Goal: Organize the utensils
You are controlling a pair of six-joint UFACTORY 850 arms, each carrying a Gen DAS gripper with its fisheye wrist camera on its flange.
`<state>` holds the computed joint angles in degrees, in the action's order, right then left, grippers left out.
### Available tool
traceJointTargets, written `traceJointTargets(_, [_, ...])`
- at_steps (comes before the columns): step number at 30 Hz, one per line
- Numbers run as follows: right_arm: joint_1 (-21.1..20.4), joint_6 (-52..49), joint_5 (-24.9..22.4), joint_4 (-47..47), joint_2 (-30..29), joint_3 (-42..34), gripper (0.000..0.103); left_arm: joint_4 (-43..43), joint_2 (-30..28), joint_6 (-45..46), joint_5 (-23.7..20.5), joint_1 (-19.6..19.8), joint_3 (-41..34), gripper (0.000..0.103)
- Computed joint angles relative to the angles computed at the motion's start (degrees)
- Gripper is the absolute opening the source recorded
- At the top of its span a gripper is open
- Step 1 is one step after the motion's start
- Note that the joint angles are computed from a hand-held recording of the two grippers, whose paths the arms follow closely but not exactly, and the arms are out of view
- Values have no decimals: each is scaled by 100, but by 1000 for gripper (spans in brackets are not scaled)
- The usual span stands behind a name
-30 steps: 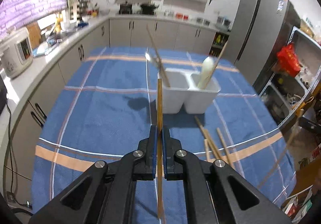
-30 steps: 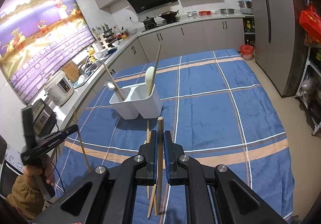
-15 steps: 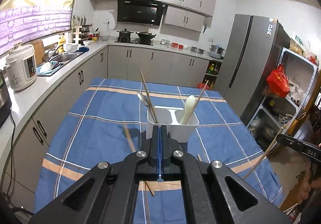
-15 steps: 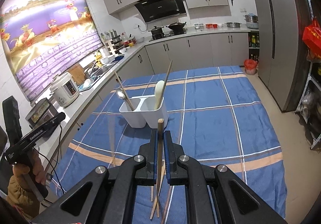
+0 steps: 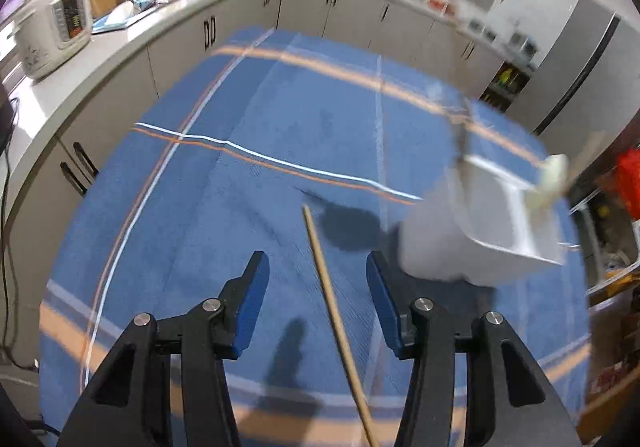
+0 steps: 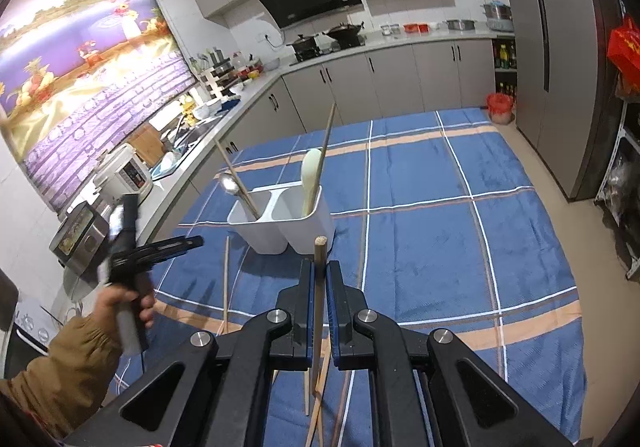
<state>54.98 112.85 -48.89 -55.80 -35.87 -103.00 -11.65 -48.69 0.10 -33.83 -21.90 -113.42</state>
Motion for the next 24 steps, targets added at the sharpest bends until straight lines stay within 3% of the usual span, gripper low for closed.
traceJointTargets(4, [-141, -161, 57, 203, -101, -103, 6, 834, -1180, -439, -952, -113, -1703, 48])
traceJointTargets(6, [-196, -195, 80, 263, -138, -145, 6, 932, -1793, -391, -1555, -136, -2671, 37])
traceJointTargets(7, [-220, -212, 84, 288, -153, -163, 6, 899, -1972, -321, -1716, -140, -2938, 31])
traceJointTargets(9, [-239, -189, 97, 298, -176, -173, 6, 948, -2013, -151, -1669, -178, -2983, 31])
traceJointTargets(10, [-246, -173, 103, 297, -180, -173, 6, 1030, -1940, -15, -1549, -219, -2837, 24])
traceJointTargets(11, [-255, -158, 111, 297, -186, -171, 6, 1063, -1851, 159, -1426, -252, -2664, 7])
traceJointTargets(14, [-284, -152, 119, 324, -207, -183, 6, 696, -1679, 506, -1316, -227, -2358, 4])
traceJointTargets(18, [-289, -141, 156, 311, -193, -158, 6, 336, -1070, 730, -693, -162, -1376, 4])
traceJointTargets(24, [-208, -78, 166, 172, -138, -98, 6, -450, 316, 1549, 552, -114, 518, 4])
